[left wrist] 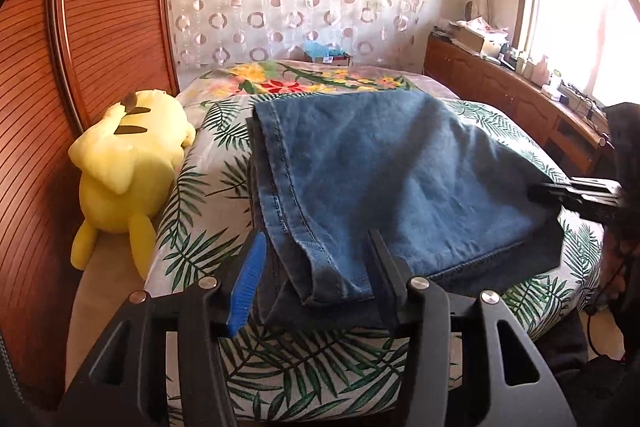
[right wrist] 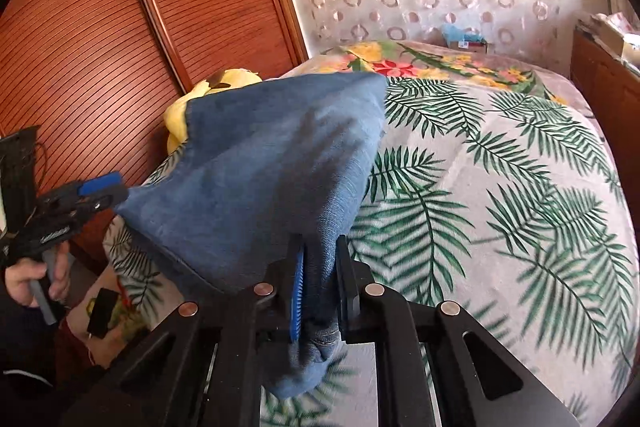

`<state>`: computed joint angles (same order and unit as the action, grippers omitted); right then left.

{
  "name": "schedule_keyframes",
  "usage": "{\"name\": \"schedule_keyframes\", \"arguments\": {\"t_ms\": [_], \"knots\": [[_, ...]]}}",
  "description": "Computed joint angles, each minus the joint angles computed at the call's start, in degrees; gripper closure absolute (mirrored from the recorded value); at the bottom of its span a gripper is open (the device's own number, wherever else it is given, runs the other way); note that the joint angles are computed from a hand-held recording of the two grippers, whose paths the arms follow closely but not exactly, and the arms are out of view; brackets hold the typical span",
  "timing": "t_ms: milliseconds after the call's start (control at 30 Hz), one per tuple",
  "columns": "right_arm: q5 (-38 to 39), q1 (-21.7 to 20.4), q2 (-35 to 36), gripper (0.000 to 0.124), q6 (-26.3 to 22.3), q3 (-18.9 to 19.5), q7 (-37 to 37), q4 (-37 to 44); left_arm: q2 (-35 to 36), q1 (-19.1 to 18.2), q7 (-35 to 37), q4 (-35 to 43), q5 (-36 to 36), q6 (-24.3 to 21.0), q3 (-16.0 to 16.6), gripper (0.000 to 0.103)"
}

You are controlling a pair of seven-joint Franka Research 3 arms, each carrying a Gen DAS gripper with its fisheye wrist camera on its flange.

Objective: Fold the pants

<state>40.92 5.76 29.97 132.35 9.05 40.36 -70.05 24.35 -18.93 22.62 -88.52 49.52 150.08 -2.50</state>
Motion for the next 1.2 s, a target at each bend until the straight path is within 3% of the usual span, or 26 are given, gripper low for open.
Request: {"name": "schedule_keyframes", "arguments": {"t_ms": [133, 233, 533, 767, 1200], "knots": [[0.2, -0.4, -2.3, 0.111, 0.2, -0.5, -1.1, -4.4, 0.8, 0.1, 1.2, 1.1, -0.5, 0.2, -0.2, 0.051], [-0.6, -0.1, -1.2, 0.11, -1.7, -0.9, 0.6, -2.1, 1.9, 0.3, 2.8, 2.7, -1.4, 0.5, -0.2, 0.051], [-3.0, 0.6, -2.5, 0.1, -0.1, -1.4, 1.6, -2.7, 5.9, -0.2, 7.9, 8.8, -4.9, 0.2, 0.3, 0.051], [-0.9, 0.0, -3.4, 0.079, 3.3, -1.1, 0.1, -3.6, 7.6, -1.0, 9.9, 11.4, -6.6, -0.5, 0.9, 0.051], [-7.3, 3.2, 2.0, 0.078, 1.7, -1.8, 5.3, 0.8, 10.3, -2.2, 13.3, 14.4, -9.7, -2.1, 0.5, 0.051]]}}
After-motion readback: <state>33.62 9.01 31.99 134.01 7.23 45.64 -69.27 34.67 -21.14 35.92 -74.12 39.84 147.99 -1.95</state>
